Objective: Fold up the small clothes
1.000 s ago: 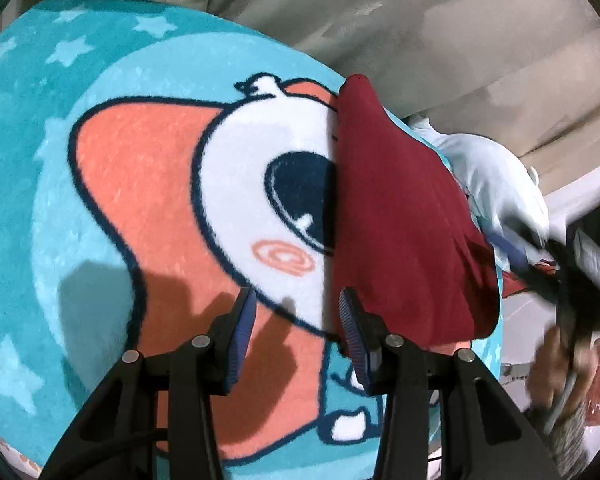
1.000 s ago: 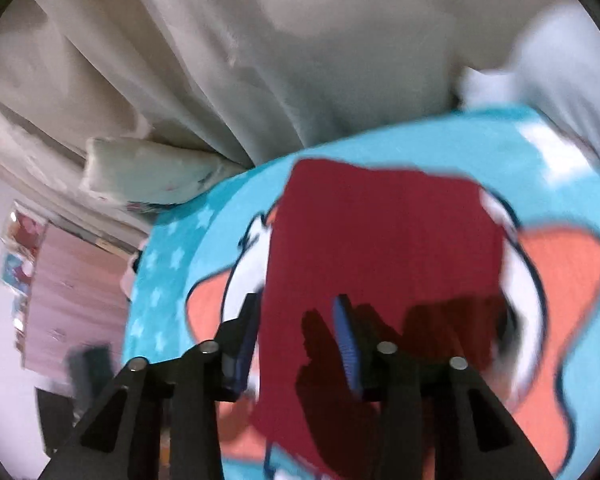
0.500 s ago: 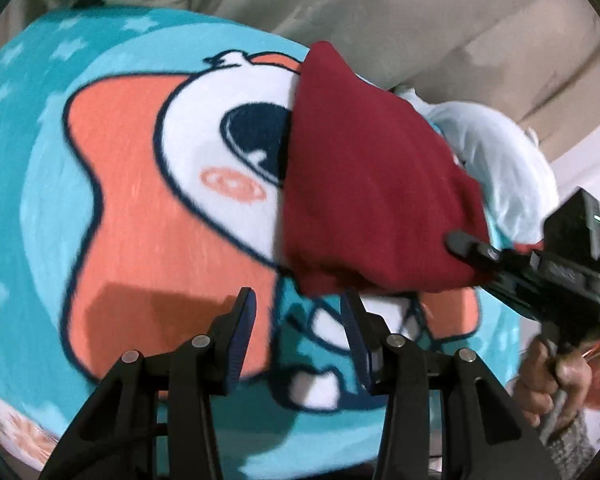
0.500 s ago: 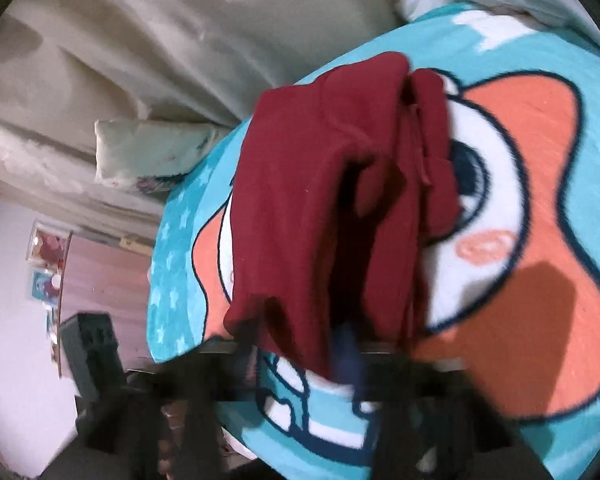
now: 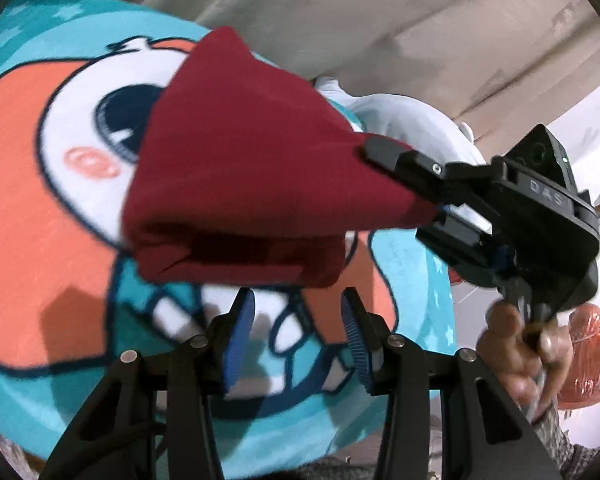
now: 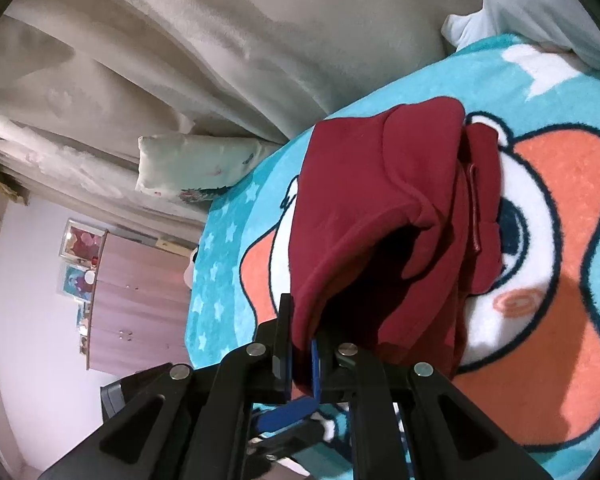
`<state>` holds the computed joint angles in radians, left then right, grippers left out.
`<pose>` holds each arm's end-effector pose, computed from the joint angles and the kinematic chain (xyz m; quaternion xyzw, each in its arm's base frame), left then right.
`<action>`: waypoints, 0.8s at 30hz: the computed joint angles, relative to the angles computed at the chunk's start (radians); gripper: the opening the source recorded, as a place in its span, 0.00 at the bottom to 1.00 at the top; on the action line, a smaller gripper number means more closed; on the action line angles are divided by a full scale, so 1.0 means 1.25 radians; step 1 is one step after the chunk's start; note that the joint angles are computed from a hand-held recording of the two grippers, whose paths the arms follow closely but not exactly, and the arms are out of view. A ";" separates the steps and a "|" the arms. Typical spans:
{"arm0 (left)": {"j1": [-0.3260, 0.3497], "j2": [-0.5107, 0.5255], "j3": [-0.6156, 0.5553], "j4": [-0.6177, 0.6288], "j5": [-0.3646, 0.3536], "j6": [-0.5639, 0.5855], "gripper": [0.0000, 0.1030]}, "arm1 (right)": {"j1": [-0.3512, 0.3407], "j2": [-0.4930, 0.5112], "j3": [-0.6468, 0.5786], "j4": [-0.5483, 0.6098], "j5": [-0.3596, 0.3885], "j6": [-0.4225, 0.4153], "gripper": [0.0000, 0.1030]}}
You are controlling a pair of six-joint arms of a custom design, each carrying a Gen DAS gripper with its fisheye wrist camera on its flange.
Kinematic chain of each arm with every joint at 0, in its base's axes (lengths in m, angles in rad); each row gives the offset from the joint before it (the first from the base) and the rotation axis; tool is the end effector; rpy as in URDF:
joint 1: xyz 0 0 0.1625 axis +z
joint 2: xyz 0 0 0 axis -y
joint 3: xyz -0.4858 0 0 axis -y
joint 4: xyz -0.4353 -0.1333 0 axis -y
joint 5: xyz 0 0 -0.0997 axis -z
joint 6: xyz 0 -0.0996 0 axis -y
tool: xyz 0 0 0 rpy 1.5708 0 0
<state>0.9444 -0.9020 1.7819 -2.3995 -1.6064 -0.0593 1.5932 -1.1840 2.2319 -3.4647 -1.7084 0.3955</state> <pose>-0.2895 -0.6214 0.1037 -0.2792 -0.9597 -0.0301 0.0082 0.1317 -0.5378 0.2445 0.1965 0.8887 -0.4136 0.0236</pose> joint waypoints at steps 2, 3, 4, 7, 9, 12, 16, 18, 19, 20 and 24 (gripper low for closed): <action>0.001 0.021 -0.009 -0.038 0.007 -0.014 0.42 | -0.002 0.000 0.002 -0.004 0.005 0.004 0.07; 0.005 0.032 -0.016 -0.049 0.007 -0.024 0.42 | -0.003 -0.007 0.010 -0.006 0.006 0.005 0.07; 0.011 0.043 -0.025 -0.062 0.008 -0.038 0.41 | -0.005 -0.009 0.012 -0.008 0.007 0.006 0.07; 0.017 0.054 -0.034 -0.087 0.063 -0.069 0.41 | -0.006 -0.015 0.018 -0.008 0.003 0.009 0.07; 0.005 0.045 -0.021 -0.105 0.137 -0.046 0.35 | -0.003 -0.015 0.017 -0.005 -0.011 0.008 0.07; 0.004 0.032 -0.009 -0.110 0.189 0.012 0.21 | 0.005 -0.009 0.011 0.009 -0.049 -0.006 0.07; 0.003 0.019 0.000 -0.086 0.219 0.035 0.17 | 0.001 0.010 0.012 0.033 -0.126 -0.013 0.07; 0.002 0.006 -0.001 -0.051 0.217 0.050 0.17 | -0.016 0.016 0.030 0.028 -0.141 -0.002 0.07; 0.002 -0.001 -0.004 -0.027 0.213 0.059 0.20 | -0.024 0.019 0.039 0.021 -0.140 0.003 0.07; 0.002 -0.017 0.003 -0.011 0.218 0.071 0.21 | -0.031 0.020 0.047 0.013 -0.136 0.011 0.07; 0.010 -0.052 -0.005 0.029 0.193 0.116 0.26 | -0.038 0.013 0.067 -0.004 -0.129 0.016 0.08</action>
<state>0.9575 -0.9666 1.7757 -2.3629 -1.3653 0.0851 1.5450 -1.1682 2.3152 -3.4702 -1.8692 0.4155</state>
